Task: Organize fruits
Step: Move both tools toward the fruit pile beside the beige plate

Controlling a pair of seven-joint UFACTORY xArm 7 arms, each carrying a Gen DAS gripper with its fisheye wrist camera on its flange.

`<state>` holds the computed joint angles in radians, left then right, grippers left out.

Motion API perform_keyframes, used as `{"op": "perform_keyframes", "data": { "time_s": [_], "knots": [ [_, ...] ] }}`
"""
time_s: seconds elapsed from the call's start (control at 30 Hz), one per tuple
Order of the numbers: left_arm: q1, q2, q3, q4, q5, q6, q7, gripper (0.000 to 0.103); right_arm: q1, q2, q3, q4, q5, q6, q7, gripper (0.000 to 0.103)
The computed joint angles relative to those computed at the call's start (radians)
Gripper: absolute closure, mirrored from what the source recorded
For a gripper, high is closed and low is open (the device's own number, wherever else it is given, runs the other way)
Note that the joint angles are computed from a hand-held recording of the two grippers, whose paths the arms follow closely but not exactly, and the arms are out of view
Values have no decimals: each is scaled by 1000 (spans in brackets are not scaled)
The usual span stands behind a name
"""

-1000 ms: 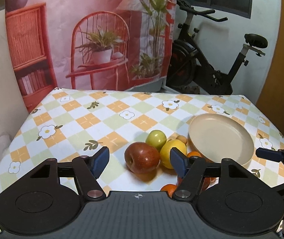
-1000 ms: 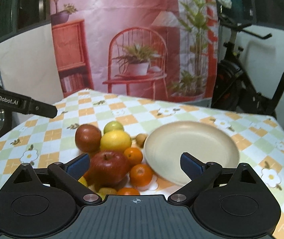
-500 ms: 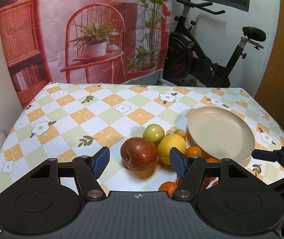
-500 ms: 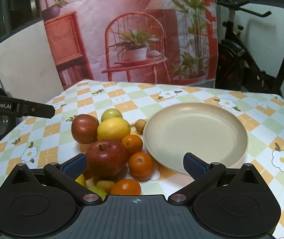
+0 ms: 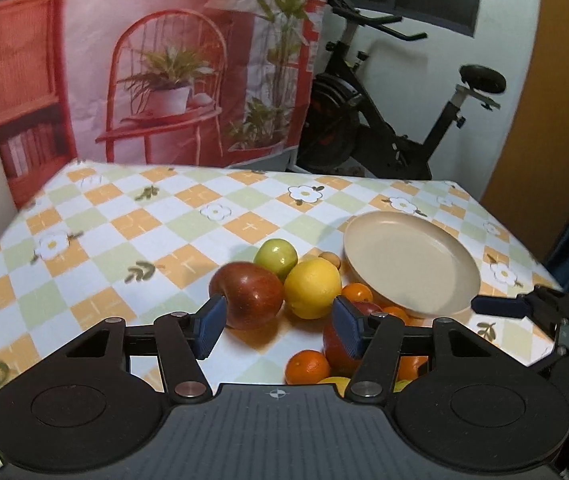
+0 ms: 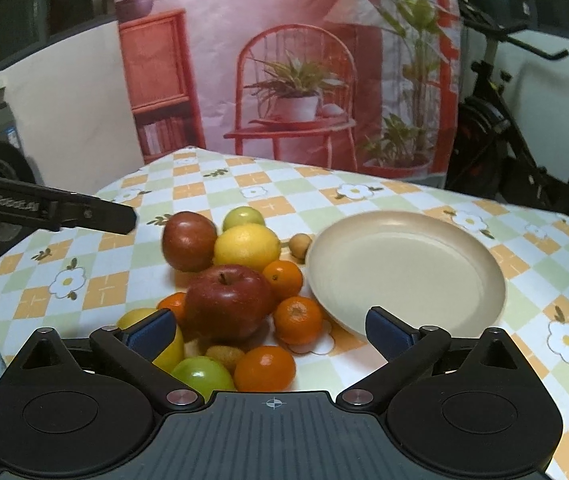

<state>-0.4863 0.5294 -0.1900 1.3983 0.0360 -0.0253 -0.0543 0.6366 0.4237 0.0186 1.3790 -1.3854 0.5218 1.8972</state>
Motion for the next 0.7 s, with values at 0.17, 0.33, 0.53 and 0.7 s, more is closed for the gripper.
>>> {"op": "perform_keyframes", "data": {
  "time_s": [0.17,0.33,0.53,0.7],
  "knots": [
    [-5,-1,2,-22,-9,-19,-25,42,-2,19,5,22,26,-35,-62,11],
    [-37,-8,44,-26,12,-5,-30,42,14,28,-12,33,31,-63,-62,14],
    [-16,-33,31,-52,12,28,-42,42,24,30,-17,41,32,-91,-62,20],
    [112,-38,-97,-63,-44,44,-13,41,30,42,-16,60,50,-118,-99,24]
  ]
}}
